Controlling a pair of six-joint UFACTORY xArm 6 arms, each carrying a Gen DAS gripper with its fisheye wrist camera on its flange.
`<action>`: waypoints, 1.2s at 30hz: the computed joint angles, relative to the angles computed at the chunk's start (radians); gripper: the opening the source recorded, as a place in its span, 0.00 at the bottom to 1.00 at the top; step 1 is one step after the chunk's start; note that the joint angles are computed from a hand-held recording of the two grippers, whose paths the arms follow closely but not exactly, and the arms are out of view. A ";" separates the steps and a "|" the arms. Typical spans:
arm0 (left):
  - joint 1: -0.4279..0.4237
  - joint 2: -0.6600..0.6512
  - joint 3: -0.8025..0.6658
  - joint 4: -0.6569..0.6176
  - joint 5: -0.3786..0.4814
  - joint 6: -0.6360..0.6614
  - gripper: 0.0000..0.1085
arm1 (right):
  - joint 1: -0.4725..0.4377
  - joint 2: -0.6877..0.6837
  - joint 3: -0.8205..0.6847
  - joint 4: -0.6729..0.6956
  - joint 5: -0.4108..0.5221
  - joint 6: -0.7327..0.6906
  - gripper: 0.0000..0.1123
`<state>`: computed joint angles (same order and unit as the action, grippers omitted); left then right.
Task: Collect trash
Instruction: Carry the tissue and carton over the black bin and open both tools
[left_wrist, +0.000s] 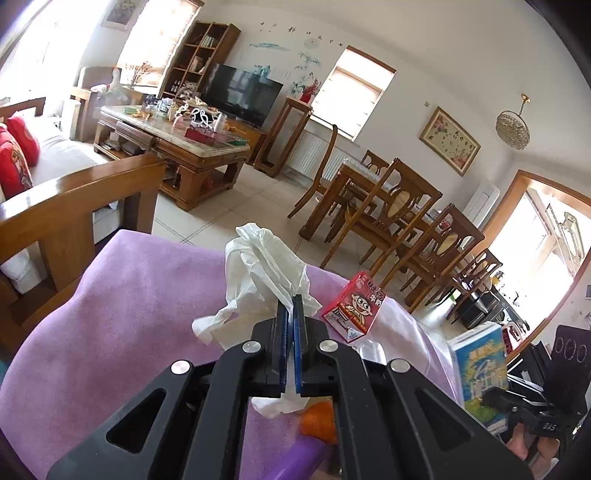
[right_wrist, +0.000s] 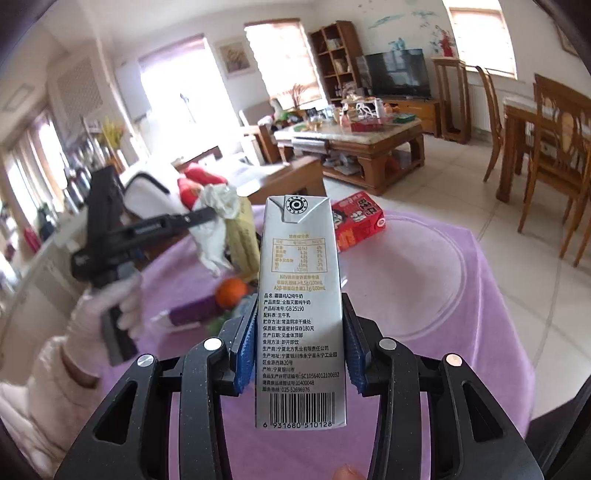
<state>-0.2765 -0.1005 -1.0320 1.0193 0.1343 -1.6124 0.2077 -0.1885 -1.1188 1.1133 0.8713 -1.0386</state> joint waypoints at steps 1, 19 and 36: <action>0.002 -0.012 0.006 0.029 -0.021 -0.036 0.03 | -0.026 -0.033 0.032 0.049 0.038 -0.003 0.36; -0.208 -0.237 0.127 -0.086 0.024 0.102 0.03 | -0.408 -0.324 0.287 0.176 0.374 -0.040 0.36; -0.433 -0.034 -0.238 0.037 0.095 0.159 0.04 | -0.826 -0.406 0.318 0.271 0.600 -0.092 0.37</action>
